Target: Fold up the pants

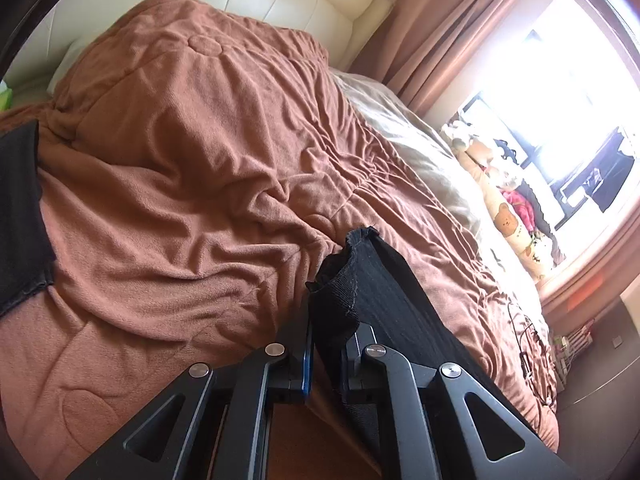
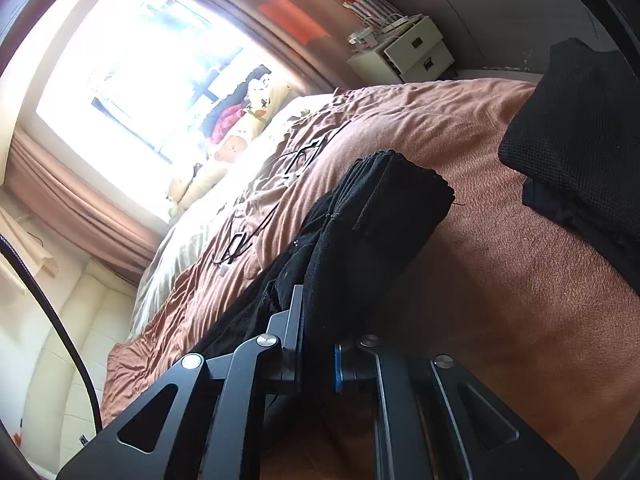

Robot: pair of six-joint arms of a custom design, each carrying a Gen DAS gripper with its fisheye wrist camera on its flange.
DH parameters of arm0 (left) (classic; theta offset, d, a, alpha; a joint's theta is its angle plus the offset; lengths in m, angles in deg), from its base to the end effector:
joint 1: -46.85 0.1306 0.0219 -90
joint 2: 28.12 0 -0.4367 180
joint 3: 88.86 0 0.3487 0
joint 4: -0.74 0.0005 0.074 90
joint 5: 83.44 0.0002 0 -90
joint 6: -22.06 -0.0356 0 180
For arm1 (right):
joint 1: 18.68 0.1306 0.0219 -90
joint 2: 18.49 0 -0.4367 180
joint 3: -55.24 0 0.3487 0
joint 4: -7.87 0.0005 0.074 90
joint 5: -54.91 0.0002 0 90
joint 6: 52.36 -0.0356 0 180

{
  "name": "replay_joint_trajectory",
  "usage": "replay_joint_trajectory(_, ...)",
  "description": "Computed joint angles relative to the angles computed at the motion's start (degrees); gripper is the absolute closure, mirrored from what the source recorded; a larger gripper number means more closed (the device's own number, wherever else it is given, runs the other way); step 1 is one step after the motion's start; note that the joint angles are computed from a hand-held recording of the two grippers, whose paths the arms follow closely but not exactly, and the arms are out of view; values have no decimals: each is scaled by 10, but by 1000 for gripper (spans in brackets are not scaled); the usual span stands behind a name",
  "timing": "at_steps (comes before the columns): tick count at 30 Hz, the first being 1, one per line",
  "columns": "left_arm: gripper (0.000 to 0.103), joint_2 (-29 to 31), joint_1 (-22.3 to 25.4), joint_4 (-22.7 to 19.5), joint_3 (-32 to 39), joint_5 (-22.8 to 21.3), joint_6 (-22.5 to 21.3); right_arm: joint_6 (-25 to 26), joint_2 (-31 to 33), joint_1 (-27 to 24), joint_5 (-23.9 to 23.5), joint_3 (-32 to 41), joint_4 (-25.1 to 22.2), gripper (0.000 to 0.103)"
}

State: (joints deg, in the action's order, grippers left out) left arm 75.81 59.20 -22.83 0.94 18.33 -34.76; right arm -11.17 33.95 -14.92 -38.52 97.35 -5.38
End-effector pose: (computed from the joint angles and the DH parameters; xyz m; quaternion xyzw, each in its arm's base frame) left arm 0.5401 0.1103 0.4026 -0.3038 0.8408 -0.1698 0.4145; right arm 0.1985 0.0147 0.3702 0.3052 0.7788 0.2649 0.4798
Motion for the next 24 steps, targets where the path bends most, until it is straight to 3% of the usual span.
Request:
replay_joint_trajectory(11,93,-91,71,-21,-72,56,-21,11,-89,10,-27,2,-97,96)
replay_joint_trajectory(16,93,-143,119,-37,-122,93,-35,11,-147,55,4,11,-161,96)
replay_joint_trajectory(24,93,-206,191,-60,-178,138,-60,29,-222,15,-53,12,-226,96)
